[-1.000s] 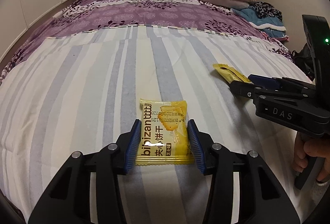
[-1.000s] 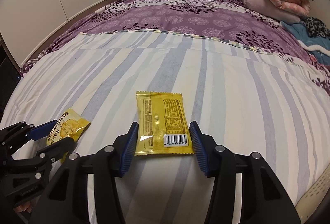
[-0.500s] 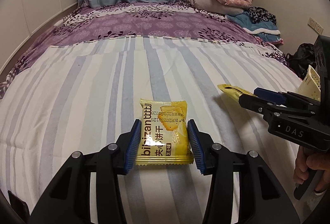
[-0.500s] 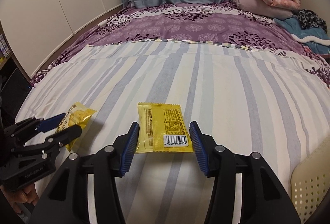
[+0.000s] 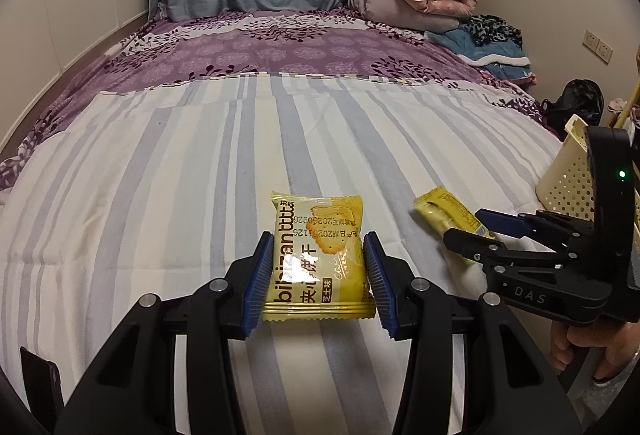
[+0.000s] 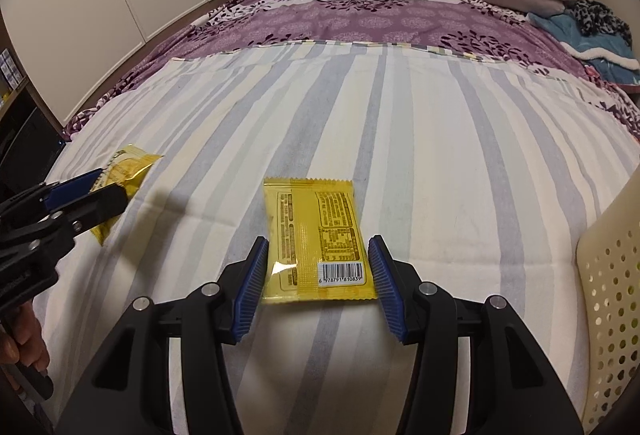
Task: Organize snacks
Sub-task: 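Lift both yellow packets and carry them over the cream basket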
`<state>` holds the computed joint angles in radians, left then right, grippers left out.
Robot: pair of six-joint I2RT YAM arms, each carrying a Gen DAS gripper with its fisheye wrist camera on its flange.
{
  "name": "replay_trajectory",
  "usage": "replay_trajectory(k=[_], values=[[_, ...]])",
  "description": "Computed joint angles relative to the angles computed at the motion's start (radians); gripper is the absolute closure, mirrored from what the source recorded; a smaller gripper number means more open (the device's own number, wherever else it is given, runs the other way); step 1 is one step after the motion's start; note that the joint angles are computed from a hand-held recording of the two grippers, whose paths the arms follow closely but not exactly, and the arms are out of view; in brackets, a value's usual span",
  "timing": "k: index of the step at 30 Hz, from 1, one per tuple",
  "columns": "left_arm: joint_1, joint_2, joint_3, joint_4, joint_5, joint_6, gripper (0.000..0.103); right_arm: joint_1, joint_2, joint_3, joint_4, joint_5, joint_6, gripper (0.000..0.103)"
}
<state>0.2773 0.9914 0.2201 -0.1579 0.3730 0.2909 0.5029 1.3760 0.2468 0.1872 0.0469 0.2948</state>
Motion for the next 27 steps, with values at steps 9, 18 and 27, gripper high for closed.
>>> replay_trajectory(k=[9, 18, 27], values=[[0.070, -0.152, -0.013, -0.153, 0.043, 0.053, 0.056, 0.087, 0.132, 0.080, 0.017, 0.141, -0.022, 0.038], [0.115, -0.283, 0.005, -0.298, 0.066, 0.091, 0.056, 0.112, -0.012, 0.013, -0.041, 0.174, 0.032, 0.057], [-0.015, -0.466, 0.022, -0.432, 0.002, 0.013, 0.056, 0.120, -0.616, -0.067, -0.435, 0.186, 0.074, 0.057]])
